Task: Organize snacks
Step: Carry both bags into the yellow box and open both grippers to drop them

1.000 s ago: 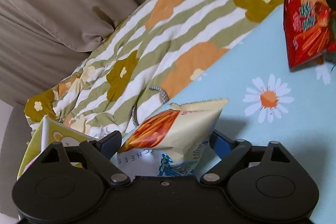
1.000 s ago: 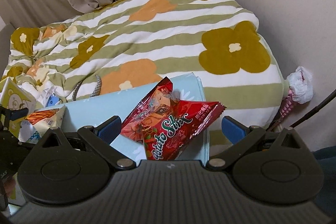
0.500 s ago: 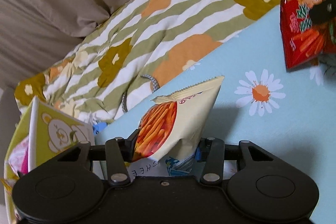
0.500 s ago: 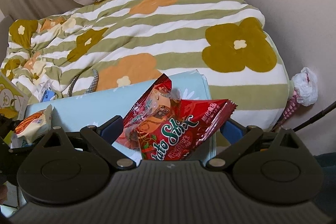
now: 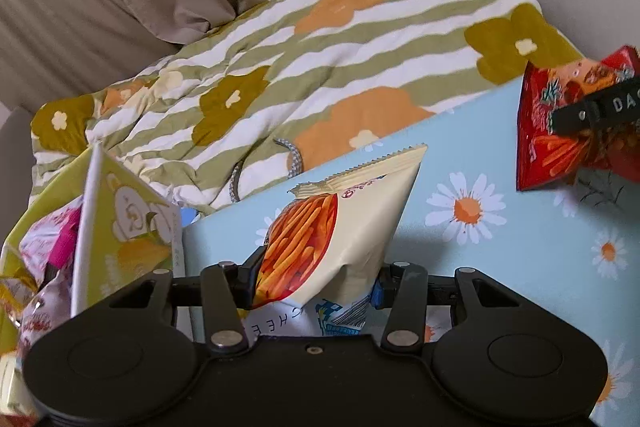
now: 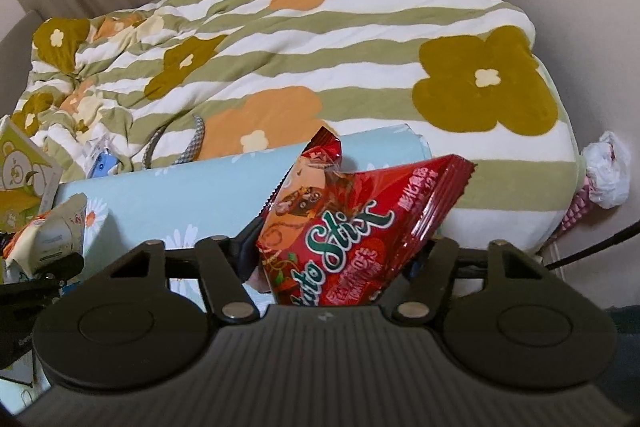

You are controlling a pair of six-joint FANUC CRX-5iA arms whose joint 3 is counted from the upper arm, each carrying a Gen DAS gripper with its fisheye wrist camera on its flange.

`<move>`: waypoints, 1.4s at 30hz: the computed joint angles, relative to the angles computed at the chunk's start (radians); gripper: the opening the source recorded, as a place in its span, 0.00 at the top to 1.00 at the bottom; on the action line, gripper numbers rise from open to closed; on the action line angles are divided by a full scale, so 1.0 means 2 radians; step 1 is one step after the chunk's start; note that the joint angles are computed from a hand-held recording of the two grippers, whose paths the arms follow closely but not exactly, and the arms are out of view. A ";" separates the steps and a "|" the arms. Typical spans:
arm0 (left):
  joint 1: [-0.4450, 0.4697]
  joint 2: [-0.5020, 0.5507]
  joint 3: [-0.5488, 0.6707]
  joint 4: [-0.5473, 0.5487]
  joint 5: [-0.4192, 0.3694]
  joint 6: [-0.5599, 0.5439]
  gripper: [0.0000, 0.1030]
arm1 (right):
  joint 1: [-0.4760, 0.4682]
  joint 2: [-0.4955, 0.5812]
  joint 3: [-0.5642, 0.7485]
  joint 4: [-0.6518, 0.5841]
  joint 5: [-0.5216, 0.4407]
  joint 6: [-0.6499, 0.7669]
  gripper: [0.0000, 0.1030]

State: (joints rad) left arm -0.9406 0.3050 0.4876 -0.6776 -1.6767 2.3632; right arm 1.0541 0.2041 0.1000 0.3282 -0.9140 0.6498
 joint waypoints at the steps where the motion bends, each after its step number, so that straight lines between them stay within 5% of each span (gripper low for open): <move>1: -0.003 0.000 0.003 -0.003 -0.003 0.004 0.50 | 0.001 -0.001 0.001 -0.002 -0.001 0.004 0.26; 18: -0.090 -0.024 0.045 -0.085 -0.089 0.076 0.50 | 0.055 -0.056 -0.016 0.044 0.012 0.000 0.27; 28: -0.169 -0.047 0.066 -0.185 -0.170 0.101 0.50 | 0.119 -0.078 -0.013 0.105 0.029 -0.026 0.27; 34: -0.205 -0.082 0.051 -0.245 -0.214 0.097 0.50 | 0.150 -0.057 0.030 0.110 0.039 -0.012 0.27; 42: -0.209 -0.184 -0.032 -0.266 -0.221 0.078 0.49 | 0.189 0.030 0.146 0.131 0.019 -0.029 0.27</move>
